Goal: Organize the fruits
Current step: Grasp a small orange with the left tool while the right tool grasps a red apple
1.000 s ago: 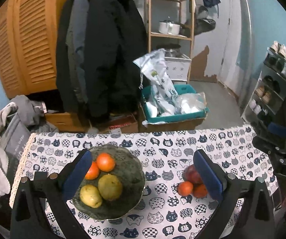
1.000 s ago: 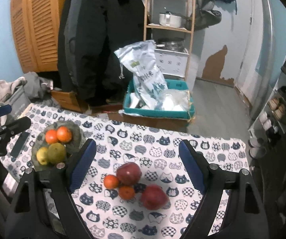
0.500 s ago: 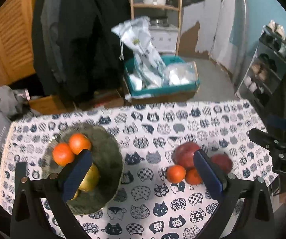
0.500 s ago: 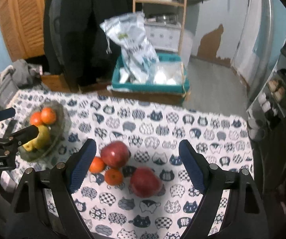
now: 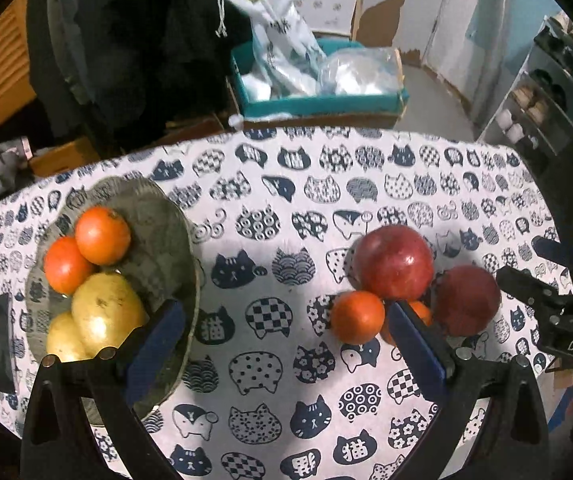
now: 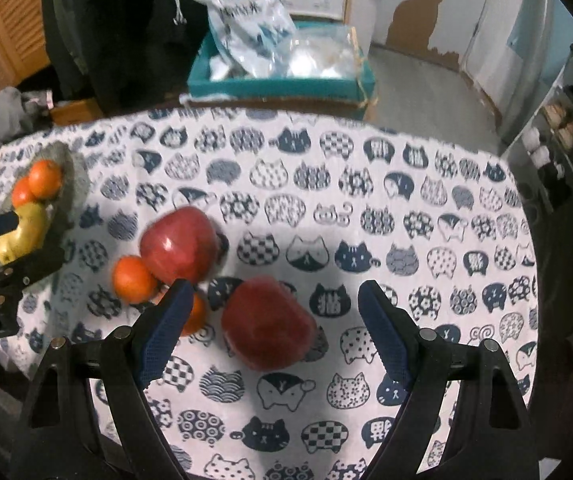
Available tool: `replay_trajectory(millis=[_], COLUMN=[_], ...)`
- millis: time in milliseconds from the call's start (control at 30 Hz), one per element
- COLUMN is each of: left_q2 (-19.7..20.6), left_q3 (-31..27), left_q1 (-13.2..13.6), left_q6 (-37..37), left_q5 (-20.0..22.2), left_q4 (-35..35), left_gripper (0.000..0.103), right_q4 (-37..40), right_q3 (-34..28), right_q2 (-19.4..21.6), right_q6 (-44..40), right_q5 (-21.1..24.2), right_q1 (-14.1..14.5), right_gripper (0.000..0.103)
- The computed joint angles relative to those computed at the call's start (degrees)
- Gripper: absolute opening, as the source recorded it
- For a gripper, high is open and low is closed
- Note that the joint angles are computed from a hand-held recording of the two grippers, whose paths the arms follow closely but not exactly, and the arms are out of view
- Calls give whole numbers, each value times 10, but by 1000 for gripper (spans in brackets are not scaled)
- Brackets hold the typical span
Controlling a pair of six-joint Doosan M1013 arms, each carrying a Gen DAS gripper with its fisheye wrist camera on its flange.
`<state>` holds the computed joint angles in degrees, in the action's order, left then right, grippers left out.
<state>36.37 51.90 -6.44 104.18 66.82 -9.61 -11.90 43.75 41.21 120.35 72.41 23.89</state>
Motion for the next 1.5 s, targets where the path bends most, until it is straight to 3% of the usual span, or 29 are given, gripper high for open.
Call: replay_trajectory(millis=[400, 733, 867, 1133, 1333, 1500], left_q2=[19, 30, 36, 42, 42, 31], left_q3=[-2, -3, -9, -9, -11, 4], left_q1=[-8, -14, -13, -12, -14, -23], left_q6=[4, 18, 17, 35, 59, 72], left_q5=[32, 51, 62, 72, 80, 56], left_q4=[-13, -20, -28, -53, -79, -50], left_gripper=[102, 101, 94, 78, 48, 44], right_q4=[51, 94, 109, 97, 74, 46], right_q3=[15, 30, 32, 30, 35, 40], right_q2=[15, 18, 21, 22, 16, 10], right_q6=[-11, -10, -18, -14, -11, -7], right_q5=[26, 9, 9, 1, -1, -9], right_q1=[-10, -16, -18, -16, -15, -11], right_gripper=[84, 84, 77, 76, 76, 76])
